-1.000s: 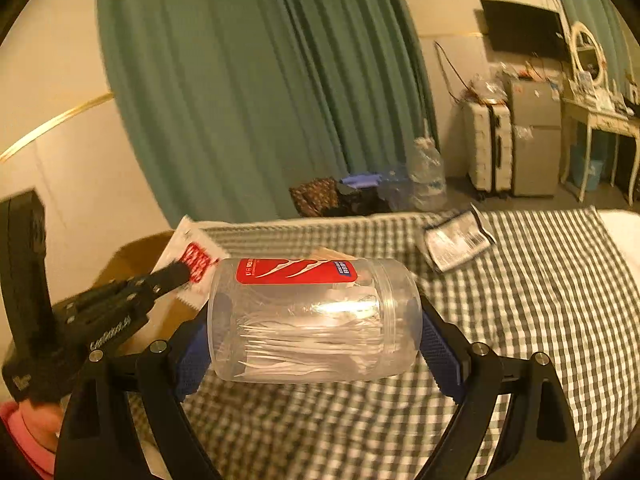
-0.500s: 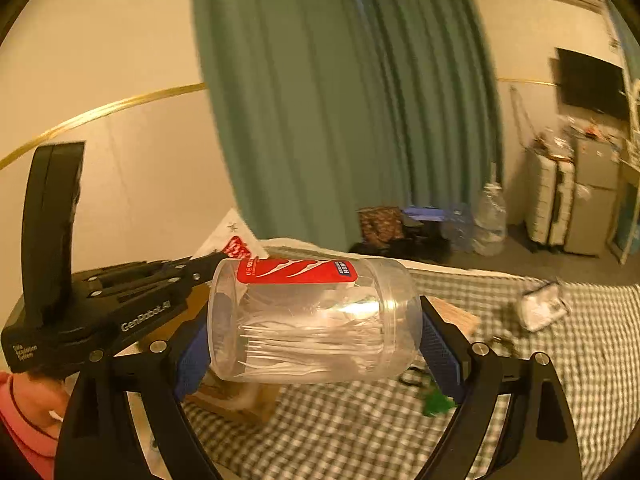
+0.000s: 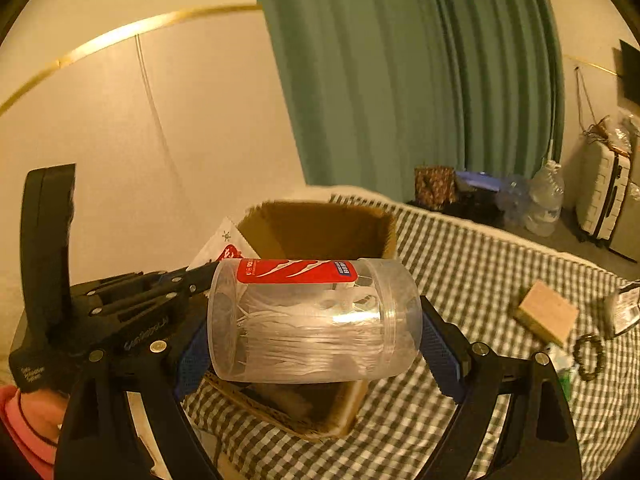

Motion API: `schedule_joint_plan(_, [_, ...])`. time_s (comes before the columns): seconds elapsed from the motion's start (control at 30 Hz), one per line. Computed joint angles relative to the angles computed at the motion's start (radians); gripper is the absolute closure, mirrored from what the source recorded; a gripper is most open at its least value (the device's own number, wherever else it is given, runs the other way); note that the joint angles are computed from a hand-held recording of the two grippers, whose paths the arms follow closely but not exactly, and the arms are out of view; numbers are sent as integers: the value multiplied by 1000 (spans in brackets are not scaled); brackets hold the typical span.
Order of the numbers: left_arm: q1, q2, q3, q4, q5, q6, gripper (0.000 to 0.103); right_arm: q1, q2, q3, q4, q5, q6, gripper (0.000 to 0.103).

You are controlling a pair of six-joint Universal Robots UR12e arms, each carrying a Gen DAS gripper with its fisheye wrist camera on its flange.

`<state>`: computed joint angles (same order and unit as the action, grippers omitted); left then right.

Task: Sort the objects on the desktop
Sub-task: 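Carry the fork jar over the cardboard box with the right tool, then release the fork jar into the box and withdraw the right tool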

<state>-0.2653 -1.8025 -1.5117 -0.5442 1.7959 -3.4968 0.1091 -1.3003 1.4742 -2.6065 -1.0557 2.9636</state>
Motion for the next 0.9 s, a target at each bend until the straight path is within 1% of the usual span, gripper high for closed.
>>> schedule_joint_plan(0.1, [7, -7, -6, -3, 5, 9, 101, 20, 29, -27, 37, -37, -6, 13])
schedule_joint_plan(0.2, [11, -13, -16, 11, 8, 21, 101, 29, 48, -44, 49, -65, 0, 13])
schedule_joint_plan(0.23, [13, -12, -20, 15, 2, 24, 101, 30, 55, -52, 51, -67, 6, 13])
schedule_joint_plan(0.27, [14, -14, -24, 21, 2, 23, 98, 30, 64, -63, 51, -60, 16, 13])
schedule_joint_plan(0.33, [15, -5, -31, 4, 26, 17, 81, 31, 74, -77, 54, -52, 35, 13])
schedule_joint_plan(0.37, [8, -11, -22, -22, 69, 7, 55, 35, 74, -79, 49, -66, 50, 13])
schedule_joint_plan(0.4, [3, -12, -21, -29, 100, -1, 32, 37, 74, -83, 49, -81, 59, 12])
schedule_joint_plan(0.43, [-1, -12, -26, -20, 131, -9, 28, 41, 78, -93, 52, -100, 69, 11])
schedule_joint_plan(0.47, [-1, -9, -34, 3, 137, -14, 27, 43, 76, -95, 52, -110, 75, 11])
schedule_joint_plan(0.5, [2, -4, -41, 19, 124, -23, 25, 42, 79, -104, 55, -112, 78, 11])
schedule_joint_plan(0.57, [8, 2, -45, 18, 117, -46, 18, 40, 71, -99, 35, -114, 82, 11])
schedule_joint_plan(0.67, [8, 7, -49, 14, 118, -69, 16, 29, 56, -84, 10, -114, 97, 11])
schedule_joint_plan(0.77, [-4, 8, -40, -7, 126, -62, 15, 12, 46, -79, 10, -94, 123, 11])
schedule_joint_plan(0.87, [-22, 5, -26, -15, 134, -47, 9, -13, 23, -56, -7, -83, 142, 11])
schedule_joint_plan(0.9, [-32, 3, -21, -8, 142, -44, 5, -21, 14, -47, -10, -84, 142, 11])
